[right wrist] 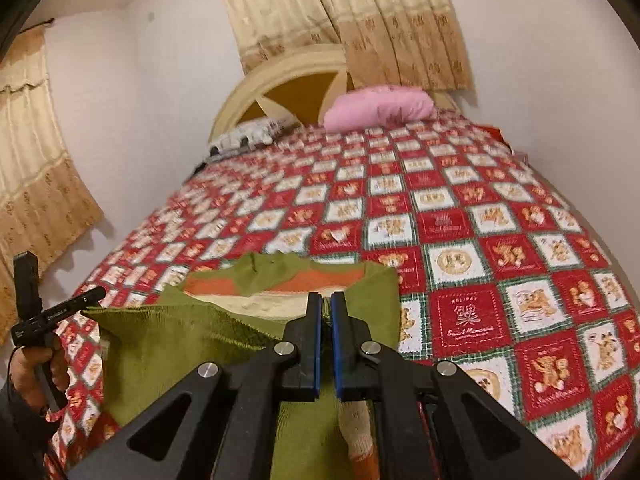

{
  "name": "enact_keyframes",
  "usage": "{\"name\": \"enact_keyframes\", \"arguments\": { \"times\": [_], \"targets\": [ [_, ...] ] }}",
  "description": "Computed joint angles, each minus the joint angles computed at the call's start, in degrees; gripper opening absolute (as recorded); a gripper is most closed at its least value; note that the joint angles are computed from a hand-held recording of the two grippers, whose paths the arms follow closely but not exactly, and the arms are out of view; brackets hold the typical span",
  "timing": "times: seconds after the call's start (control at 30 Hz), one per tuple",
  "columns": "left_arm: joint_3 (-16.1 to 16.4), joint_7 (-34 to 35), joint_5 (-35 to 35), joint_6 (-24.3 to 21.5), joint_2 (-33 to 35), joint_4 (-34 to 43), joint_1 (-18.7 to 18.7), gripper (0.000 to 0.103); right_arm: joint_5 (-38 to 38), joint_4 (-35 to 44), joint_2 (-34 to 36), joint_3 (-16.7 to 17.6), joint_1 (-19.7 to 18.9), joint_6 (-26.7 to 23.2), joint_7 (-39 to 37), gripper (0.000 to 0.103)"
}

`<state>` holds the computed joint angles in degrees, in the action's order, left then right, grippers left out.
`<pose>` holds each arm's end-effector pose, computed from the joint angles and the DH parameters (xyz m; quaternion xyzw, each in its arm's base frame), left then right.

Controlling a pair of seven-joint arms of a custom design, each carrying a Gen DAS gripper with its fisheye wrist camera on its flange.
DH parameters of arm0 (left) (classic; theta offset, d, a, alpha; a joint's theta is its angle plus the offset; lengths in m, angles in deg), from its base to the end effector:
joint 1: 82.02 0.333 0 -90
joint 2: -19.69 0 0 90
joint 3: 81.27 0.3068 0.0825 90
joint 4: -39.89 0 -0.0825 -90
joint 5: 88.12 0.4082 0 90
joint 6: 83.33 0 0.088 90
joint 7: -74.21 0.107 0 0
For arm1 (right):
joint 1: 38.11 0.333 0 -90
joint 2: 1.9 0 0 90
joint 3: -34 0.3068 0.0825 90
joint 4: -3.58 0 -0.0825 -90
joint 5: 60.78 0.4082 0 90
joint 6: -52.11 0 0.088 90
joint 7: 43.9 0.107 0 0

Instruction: Fold small clothes

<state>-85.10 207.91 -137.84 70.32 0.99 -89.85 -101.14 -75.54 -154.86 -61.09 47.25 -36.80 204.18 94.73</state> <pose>0.4905 -0.1848 0.5511 -0.4471 0.7738 -0.4368 0.1029 0.3249 0.1023 0.5712 -0.4746 0.7460 -0.3052 0.3538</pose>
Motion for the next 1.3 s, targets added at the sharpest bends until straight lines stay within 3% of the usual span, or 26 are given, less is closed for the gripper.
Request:
{"name": "enact_keyframes", "arguments": {
  "times": [0.23,0.33,0.37,0.4,0.43,0.47,0.5,0.57,0.7,0.93,0.97,1.03,1.07,1.1,1.13,1.17,1.3],
  "targets": [
    [-3.67,-6.25,9.14,0.66,10.32,4.92,3.20,0.004,0.99,1.98,13.56,-3.81,-0.40,3.17,-3.15,0.004],
    [-5.11,-9.85,12.45,2.68,12.25,5.41,4.28,0.010,2.32,3.05,17.94,-5.68,-0.48,4.70,-4.55,0.007],
    [-5.14,-10.21,12.46,2.26,12.46,5.79,4.48,0.013,2.40,3.10,18.27,-5.77,-0.99,5.22,-4.46,0.020],
    [-4.91,-9.55,11.21,1.59,11.97,5.85,4.54,0.022,2.56,3.07,18.28,-6.09,-1.26,5.64,-4.65,0.042],
    [-4.84,-9.03,10.26,1.88,11.35,5.59,4.55,0.029,2.77,2.54,17.59,-6.43,-1.57,6.58,-4.68,0.053],
    [-4.77,-8.66,9.72,2.37,11.04,5.50,4.55,0.051,3.12,1.61,16.32,-6.80,-1.70,7.80,-4.76,0.058],
    [-4.42,-7.36,8.21,3.21,9.81,4.69,4.42,0.068,3.32,1.15,15.33,-6.99,-1.75,7.85,-5.33,0.058],
    [-3.38,-4.21,5.34,4.74,7.83,3.40,3.89,0.077,3.02,1.28,14.24,-6.31,-2.35,6.55,-6.34,0.058],
    [-1.71,-1.27,3.86,3.75,7.29,3.25,3.56,0.078,4.62,0.50,12.94,-8.54,0.27,5.87,-10.97,0.058],
    [-2.77,5.78,2.74,1.88,7.88,2.07,2.26,0.078,6.27,3.97,18.83,-8.34,2.74,0.53,-17.35,0.057],
    [-3.14,6.14,3.20,1.61,8.12,2.06,2.16,0.077,6.37,4.82,20.02,-8.29,3.02,-0.71,-18.02,0.052],
    [-4.74,3.85,7.59,1.83,9.44,2.61,2.52,0.068,3.60,5.61,20.84,-5.66,1.05,-2.42,-17.02,0.026],
    [-5.08,3.14,8.98,1.88,9.46,2.46,2.63,0.050,2.97,5.94,20.99,-5.52,1.32,-3.14,-17.41,0.009],
    [-5.70,1.04,12.16,1.53,10.01,2.81,3.07,0.022,2.46,5.91,20.67,-5.46,1.62,-3.36,-17.63,0.008],
    [-5.98,-0.53,14.08,1.28,10.20,2.88,3.33,0.008,1.19,5.87,20.16,-4.59,1.16,-3.68,-17.16,0.005],
    [-5.82,-1.05,14.34,0.99,10.22,3.02,3.34,0.006,-1.02,5.97,19.21,-3.05,0.23,-4.41,-16.50,0.005],
    [-3.87,2.86,9.18,3.41,7.70,2.14,2.27,0.005,-4.35,5.39,14.98,-2.49,-0.70,-2.71,-14.81,0.004]
  ]
}}
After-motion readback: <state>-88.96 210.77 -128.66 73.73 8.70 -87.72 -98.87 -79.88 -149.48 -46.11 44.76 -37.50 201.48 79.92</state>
